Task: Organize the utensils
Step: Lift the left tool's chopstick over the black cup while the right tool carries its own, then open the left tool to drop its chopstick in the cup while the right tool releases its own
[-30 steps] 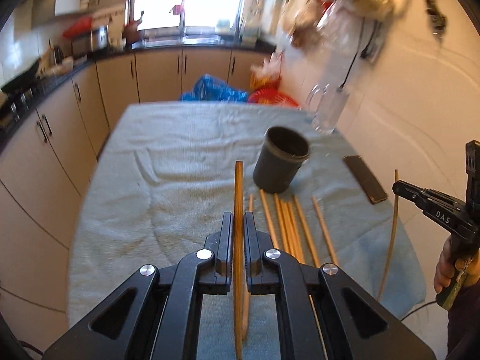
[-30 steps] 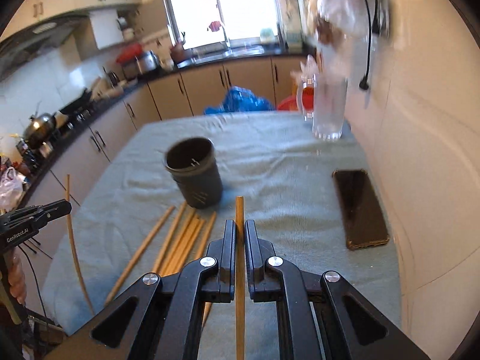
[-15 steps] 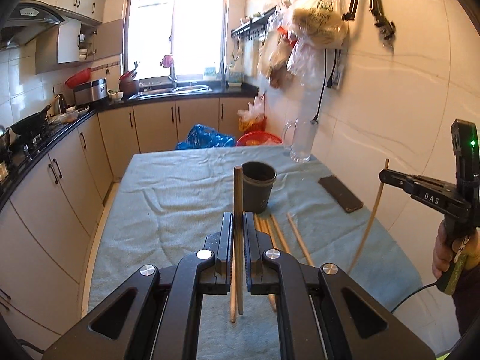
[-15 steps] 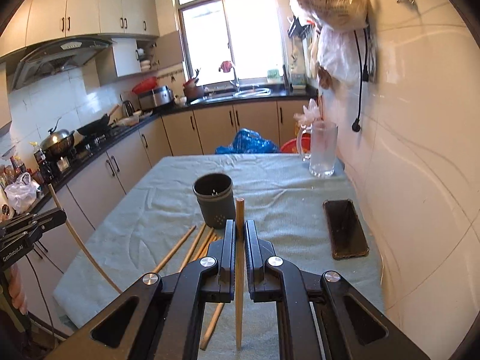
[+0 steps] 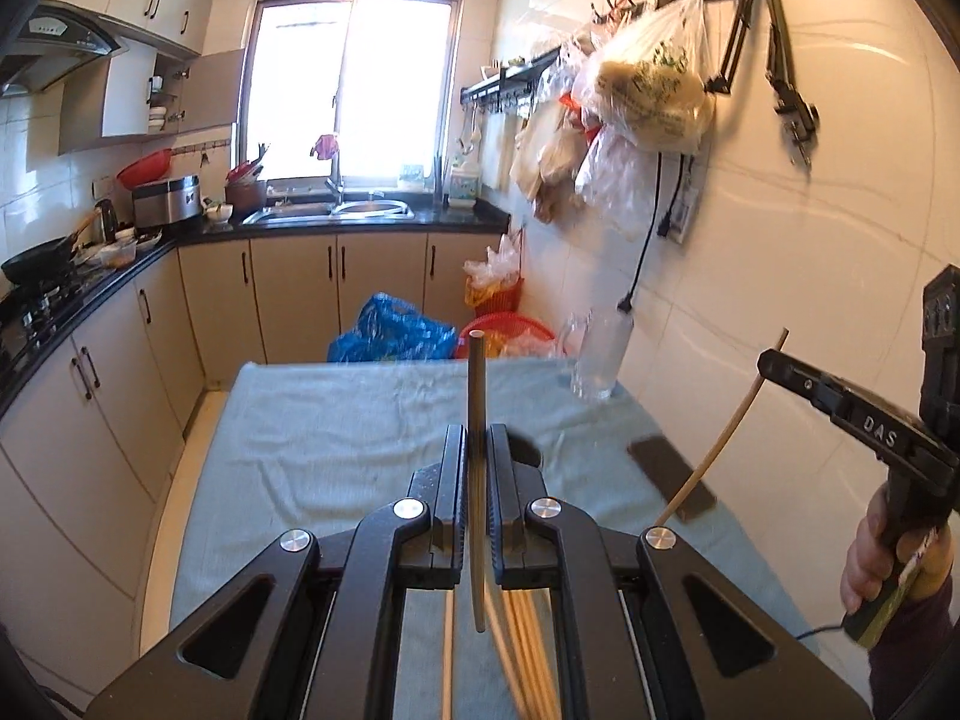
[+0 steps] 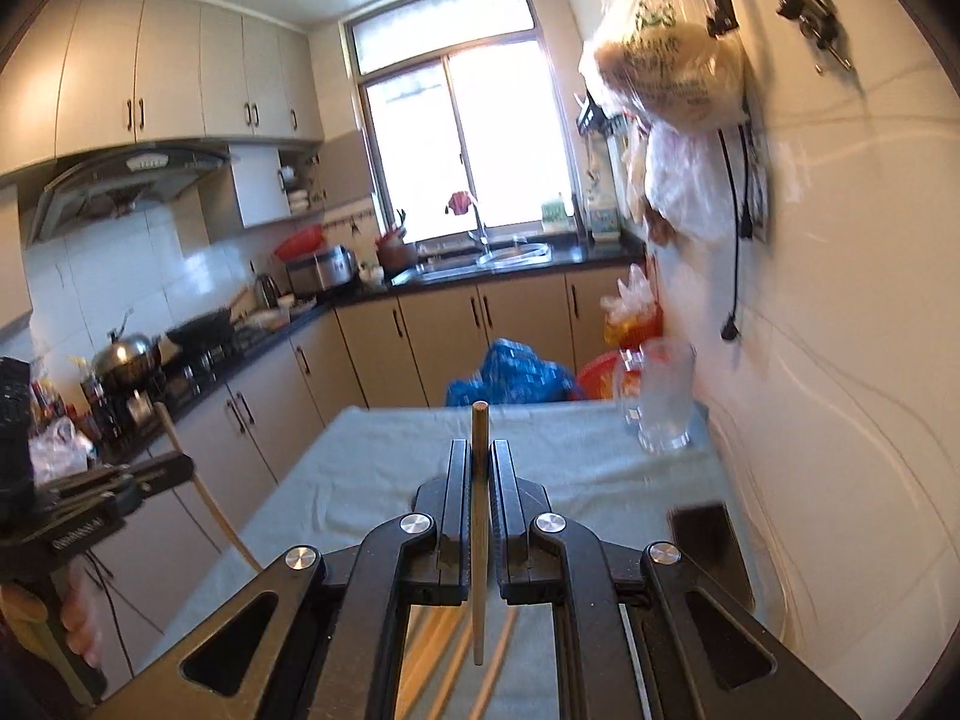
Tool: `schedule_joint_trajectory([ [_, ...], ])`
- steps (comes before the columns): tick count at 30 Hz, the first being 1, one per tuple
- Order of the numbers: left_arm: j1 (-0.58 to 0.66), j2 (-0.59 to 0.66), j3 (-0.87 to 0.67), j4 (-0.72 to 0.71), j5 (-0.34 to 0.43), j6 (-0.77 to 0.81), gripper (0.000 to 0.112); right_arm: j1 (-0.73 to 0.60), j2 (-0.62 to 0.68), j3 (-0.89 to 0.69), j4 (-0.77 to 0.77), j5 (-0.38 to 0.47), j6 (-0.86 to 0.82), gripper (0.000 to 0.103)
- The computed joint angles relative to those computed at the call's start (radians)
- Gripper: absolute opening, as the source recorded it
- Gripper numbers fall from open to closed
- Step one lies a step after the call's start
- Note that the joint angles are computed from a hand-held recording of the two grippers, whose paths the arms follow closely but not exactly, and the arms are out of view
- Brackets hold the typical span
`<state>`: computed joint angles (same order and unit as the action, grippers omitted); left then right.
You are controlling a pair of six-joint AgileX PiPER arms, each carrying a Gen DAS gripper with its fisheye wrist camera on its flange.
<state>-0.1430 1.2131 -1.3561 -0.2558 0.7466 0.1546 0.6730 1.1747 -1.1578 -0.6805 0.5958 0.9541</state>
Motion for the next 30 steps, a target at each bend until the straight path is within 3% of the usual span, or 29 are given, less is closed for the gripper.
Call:
schedule_joint_trajectory([
  [5,-0.017,0.188,-0.241,-0.009,0.012,-0.050,0.006,-0.102,0.124,-0.163,0.133,-0.083,-0.110,0.007],
  [13,-0.082,0.481,-0.554,0.102,0.011,-0.177,0.006,-0.187,0.307,-0.301,0.144,-0.185,-0.070,0.007],
  [17,-0.087,0.616,-0.662,0.124,0.069,-0.204,0.006,-0.229,0.399,-0.345,0.226,-0.201,-0.130,0.007],
  [23,-0.073,0.710,-0.688,0.110,0.109,-0.212,0.006,-0.292,0.520,-0.395,0.486,-0.174,-0.350,0.007],
  [27,-0.072,0.701,-0.654,0.126,0.088,-0.217,0.006,-0.323,0.565,-0.410,0.590,-0.169,-0.425,0.007],
  [30,-0.058,0.680,-0.631,0.100,0.086,-0.204,0.020,-0.339,0.579,-0.410,0.648,-0.172,-0.470,0.011],
])
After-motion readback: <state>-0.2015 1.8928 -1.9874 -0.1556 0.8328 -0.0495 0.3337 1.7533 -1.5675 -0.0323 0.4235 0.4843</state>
